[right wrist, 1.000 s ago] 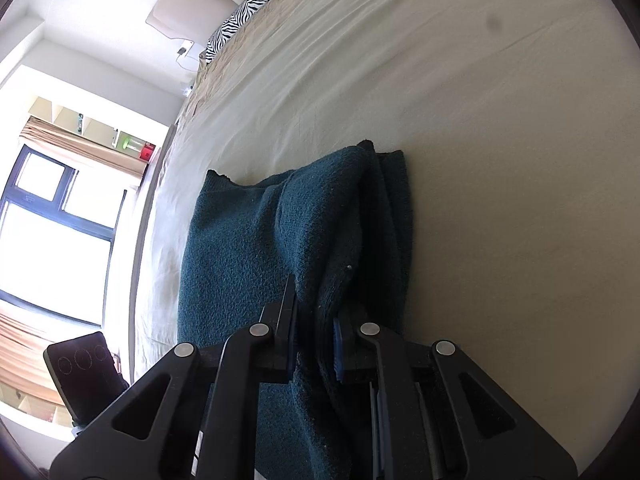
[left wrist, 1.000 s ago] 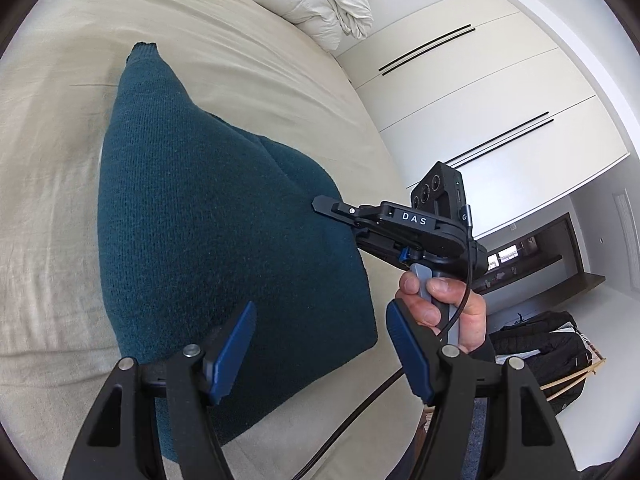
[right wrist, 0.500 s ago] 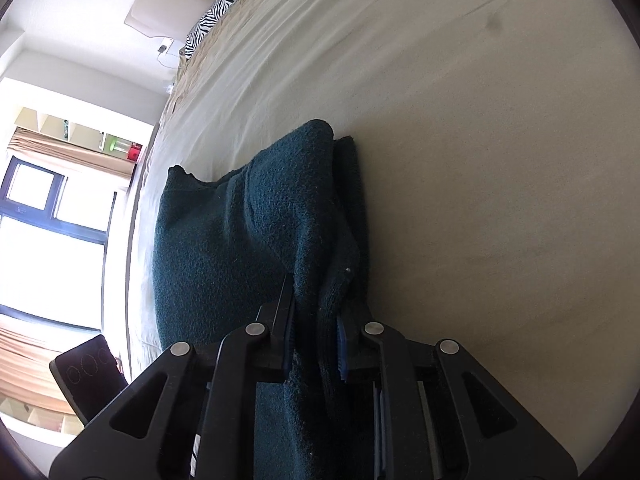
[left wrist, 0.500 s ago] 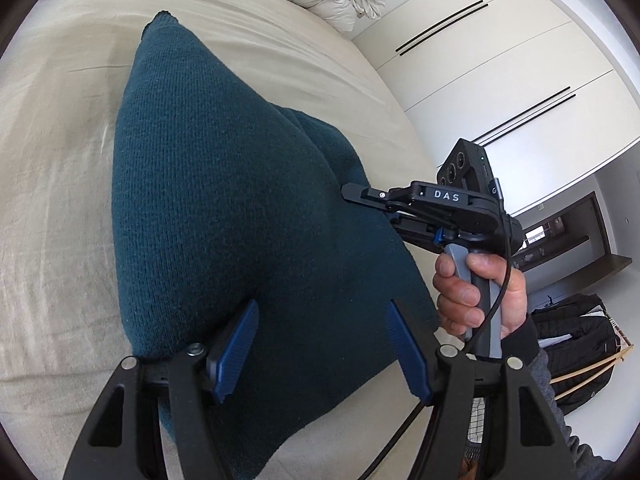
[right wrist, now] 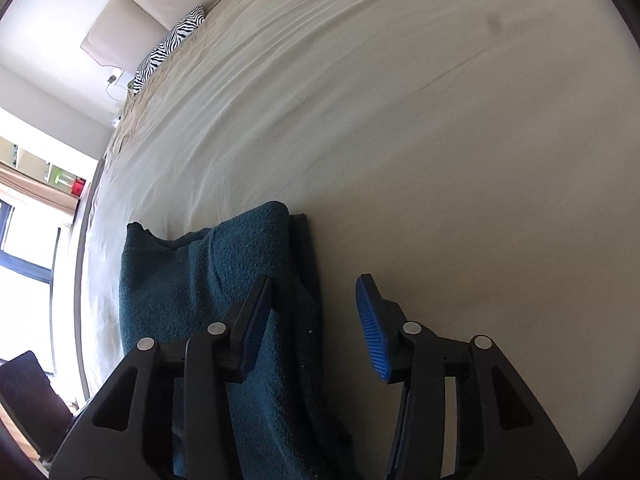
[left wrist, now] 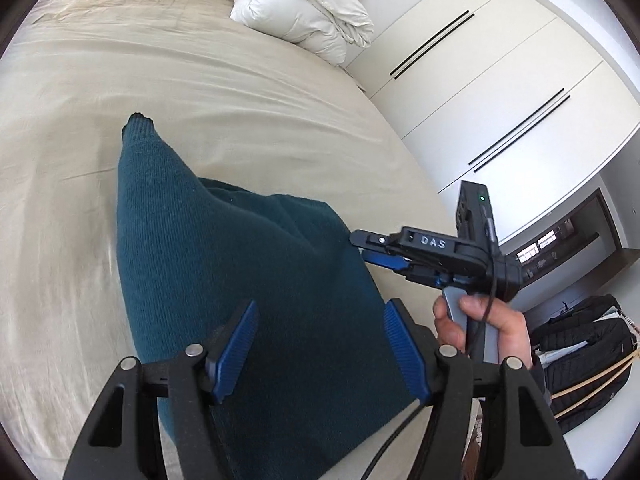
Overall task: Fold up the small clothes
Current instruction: 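Grasp the sweater edge with the right gripper and tuck it under, then grasp the sweater bundle with the left gripper while the right gripper grasps its edge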
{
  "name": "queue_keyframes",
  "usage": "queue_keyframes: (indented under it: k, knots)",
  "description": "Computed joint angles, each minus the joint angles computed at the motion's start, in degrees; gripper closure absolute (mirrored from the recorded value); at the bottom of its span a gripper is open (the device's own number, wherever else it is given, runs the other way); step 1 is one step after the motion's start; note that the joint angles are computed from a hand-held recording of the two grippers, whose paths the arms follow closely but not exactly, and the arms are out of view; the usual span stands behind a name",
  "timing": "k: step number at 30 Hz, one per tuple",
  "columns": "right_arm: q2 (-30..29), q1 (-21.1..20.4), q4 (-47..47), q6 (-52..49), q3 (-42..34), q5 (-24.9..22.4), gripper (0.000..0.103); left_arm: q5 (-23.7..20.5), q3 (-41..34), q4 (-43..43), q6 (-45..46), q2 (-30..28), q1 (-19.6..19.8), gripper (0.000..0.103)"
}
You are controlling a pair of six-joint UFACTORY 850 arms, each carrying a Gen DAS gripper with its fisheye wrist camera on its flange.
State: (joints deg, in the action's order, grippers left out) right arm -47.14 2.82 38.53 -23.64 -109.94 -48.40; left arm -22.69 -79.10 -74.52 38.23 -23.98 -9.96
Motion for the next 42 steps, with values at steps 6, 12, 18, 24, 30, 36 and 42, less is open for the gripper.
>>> queue_keyframes:
  k: [6,12,18,24,30,36,42]
  knots:
    - [0.0,-1.6,15.3,-12.3,-1.2,-5.6,0.061,-2.3,-6.8,9.9,-10.0,-7.5,1.7,0.054]
    - [-9.4,0.9,17.4,-8.1,-13.5,-15.1,0.061,1.3,-6.0,18.2,-15.7,-7.4,0.8,0.069]
    - [-17.5,2.0,15.0,-0.4,-22.9,-14.5,0.074,-0.8,-3.9,7.9,-9.9,-7.6,2.9,0.094]
    - [-10.9,2.2,15.8,-3.0,-14.5,-8.2,0.069,0.3,-4.1,14.2,-15.9,-6.4,2.1,0.094]
    - [-8.6,3.8,21.9,-10.9,-11.7,-17.2,0.069,4.0,-1.9,22.9,-22.4,-3.4,-0.3,0.075]
    - [-15.6,5.4,18.3,-4.3,-17.8,-18.9,0.089,6.0,-1.7,28.1,-27.3,-4.5,-0.5,0.092]
    - [-8.5,3.9,20.3,-6.1,-8.0,-9.8,0.09,6.3,0.3,15.8,-17.0,-3.5,0.4,0.096]
